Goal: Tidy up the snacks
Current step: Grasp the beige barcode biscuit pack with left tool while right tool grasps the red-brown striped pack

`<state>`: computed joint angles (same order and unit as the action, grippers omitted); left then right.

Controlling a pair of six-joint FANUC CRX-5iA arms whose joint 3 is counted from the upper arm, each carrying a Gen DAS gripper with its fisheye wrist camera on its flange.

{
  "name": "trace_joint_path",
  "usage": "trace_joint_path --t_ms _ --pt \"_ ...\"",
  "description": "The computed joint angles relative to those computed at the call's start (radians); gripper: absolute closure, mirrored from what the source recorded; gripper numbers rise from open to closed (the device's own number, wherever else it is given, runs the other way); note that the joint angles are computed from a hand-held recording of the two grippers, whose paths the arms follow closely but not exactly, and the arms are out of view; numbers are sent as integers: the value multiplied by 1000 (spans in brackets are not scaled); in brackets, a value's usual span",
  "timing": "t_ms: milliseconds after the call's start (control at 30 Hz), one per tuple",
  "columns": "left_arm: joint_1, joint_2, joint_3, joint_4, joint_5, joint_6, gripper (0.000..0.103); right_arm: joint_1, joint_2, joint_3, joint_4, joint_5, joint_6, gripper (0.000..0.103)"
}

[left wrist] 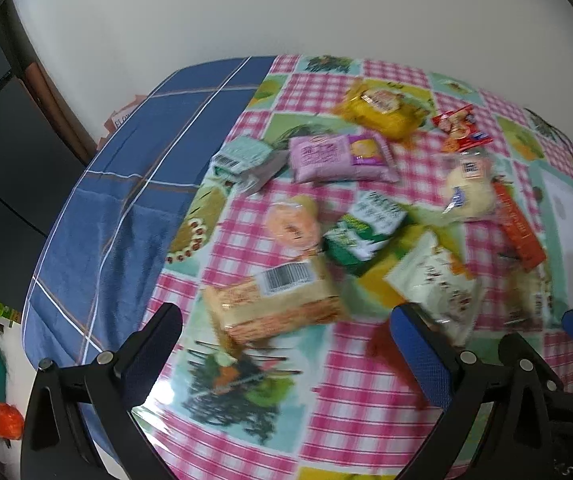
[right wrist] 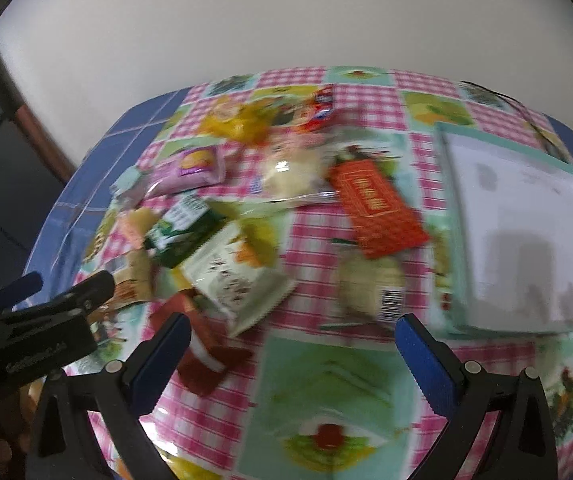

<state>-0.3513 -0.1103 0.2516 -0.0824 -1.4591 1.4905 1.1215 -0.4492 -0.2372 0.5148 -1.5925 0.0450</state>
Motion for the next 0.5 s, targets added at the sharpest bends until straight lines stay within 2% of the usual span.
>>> trace_joint_path --t_ms 233,333,500 --pt "62 33 -1 44 3 -84 0 -43 75 55 -79 87 165 0" --pt "57 58 5 40 8 -118 0 -60 105 70 -111 96 211 0" --pt "59 86 5 60 22 -170 1 -83 125 89 -171 100 250 8"
